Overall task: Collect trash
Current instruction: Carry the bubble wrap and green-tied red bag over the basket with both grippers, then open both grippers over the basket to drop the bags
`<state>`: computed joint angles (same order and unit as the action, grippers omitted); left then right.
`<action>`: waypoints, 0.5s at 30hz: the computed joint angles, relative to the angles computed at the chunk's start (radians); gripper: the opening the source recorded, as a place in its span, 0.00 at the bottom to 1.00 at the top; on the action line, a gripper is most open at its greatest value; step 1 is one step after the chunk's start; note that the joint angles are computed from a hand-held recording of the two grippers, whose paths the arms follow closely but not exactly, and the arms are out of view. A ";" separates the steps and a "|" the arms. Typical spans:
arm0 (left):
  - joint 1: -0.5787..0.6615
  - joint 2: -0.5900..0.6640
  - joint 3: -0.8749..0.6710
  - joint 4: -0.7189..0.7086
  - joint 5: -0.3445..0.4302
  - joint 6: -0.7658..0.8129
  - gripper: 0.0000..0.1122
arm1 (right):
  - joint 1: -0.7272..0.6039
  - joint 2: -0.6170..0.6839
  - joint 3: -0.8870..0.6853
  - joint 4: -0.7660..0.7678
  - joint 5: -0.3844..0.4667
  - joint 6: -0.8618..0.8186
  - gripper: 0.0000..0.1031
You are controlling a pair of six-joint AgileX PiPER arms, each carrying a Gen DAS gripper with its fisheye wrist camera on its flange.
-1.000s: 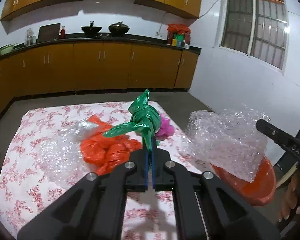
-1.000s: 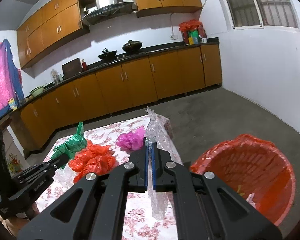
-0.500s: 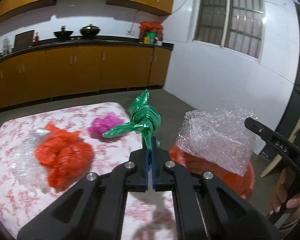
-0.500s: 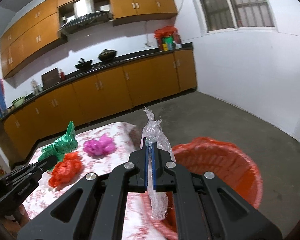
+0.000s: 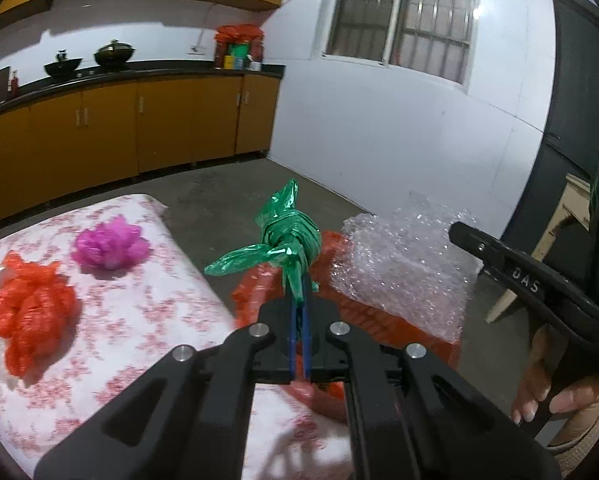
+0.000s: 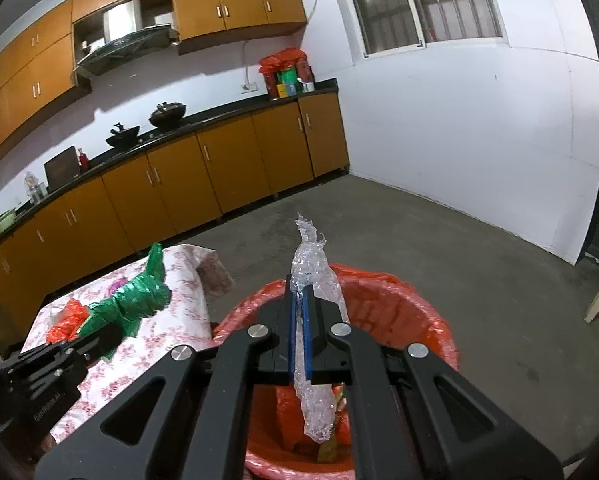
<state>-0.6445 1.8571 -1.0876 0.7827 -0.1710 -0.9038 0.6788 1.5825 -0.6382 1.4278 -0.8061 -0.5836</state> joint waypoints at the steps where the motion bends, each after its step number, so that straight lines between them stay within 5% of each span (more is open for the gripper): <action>1: -0.010 0.014 -0.012 0.013 0.003 -0.014 0.03 | -0.005 -0.002 0.006 -0.004 0.002 0.005 0.03; 15: -0.069 0.157 -0.158 0.358 0.032 -0.372 0.04 | -0.086 -0.005 0.053 -0.082 0.051 0.095 0.03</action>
<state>-0.7136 2.0136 -1.2456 1.1407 -0.1389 -1.2762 0.5926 1.5775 -0.5856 1.3462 -0.7548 -0.4890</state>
